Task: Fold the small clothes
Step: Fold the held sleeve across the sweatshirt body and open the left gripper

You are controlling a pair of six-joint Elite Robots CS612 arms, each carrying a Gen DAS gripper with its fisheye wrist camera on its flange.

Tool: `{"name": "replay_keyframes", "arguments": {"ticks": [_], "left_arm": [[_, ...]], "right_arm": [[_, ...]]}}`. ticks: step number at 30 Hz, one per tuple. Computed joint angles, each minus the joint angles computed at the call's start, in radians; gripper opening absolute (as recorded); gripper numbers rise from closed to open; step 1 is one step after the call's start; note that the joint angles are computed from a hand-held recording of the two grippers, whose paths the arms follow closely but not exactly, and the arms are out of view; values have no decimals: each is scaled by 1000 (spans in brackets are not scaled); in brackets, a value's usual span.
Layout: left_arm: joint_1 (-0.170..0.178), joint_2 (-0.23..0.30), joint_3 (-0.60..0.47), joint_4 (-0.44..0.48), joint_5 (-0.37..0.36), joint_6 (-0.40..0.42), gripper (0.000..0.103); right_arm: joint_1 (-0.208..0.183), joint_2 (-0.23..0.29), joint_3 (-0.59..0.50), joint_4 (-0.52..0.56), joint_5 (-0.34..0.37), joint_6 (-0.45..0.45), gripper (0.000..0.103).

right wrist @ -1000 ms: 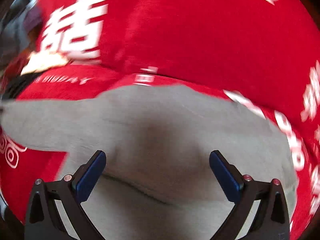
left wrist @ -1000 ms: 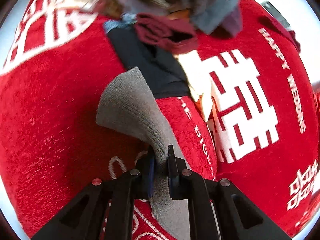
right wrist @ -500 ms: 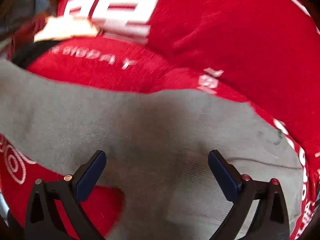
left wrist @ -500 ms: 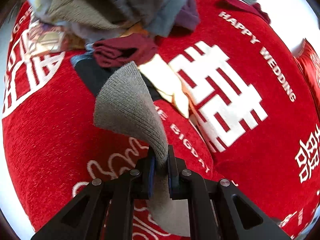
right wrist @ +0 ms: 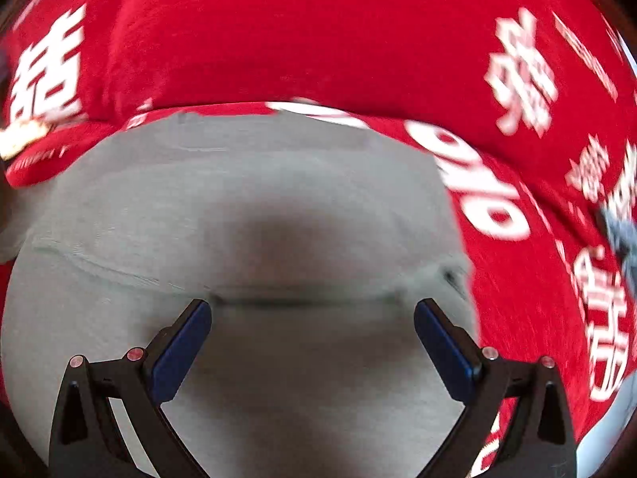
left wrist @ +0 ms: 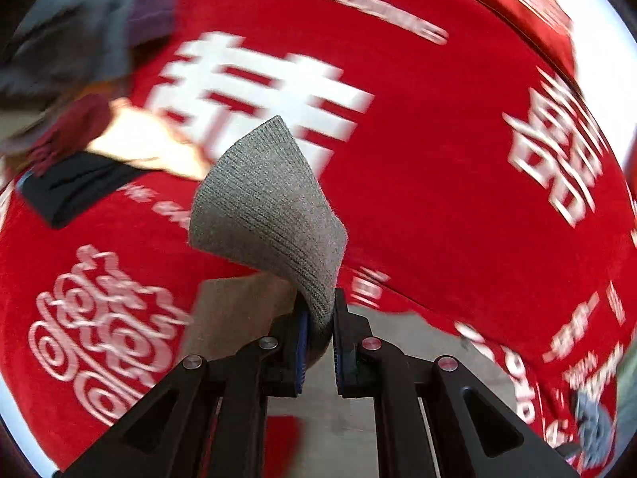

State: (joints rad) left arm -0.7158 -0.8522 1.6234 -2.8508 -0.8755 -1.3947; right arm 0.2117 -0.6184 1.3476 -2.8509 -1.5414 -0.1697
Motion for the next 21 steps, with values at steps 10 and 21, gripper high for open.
{"name": "replay_keyframes", "arguments": {"ticks": [10, 21], "left_arm": [[-32, 265, -537, 208, -167, 310, 12], [-26, 512, -929, 514, -344, 301, 12]], "right_arm": [[-63, -9, 41, -78, 106, 40, 102], [-104, 2, 60, -101, 205, 58, 102]]}}
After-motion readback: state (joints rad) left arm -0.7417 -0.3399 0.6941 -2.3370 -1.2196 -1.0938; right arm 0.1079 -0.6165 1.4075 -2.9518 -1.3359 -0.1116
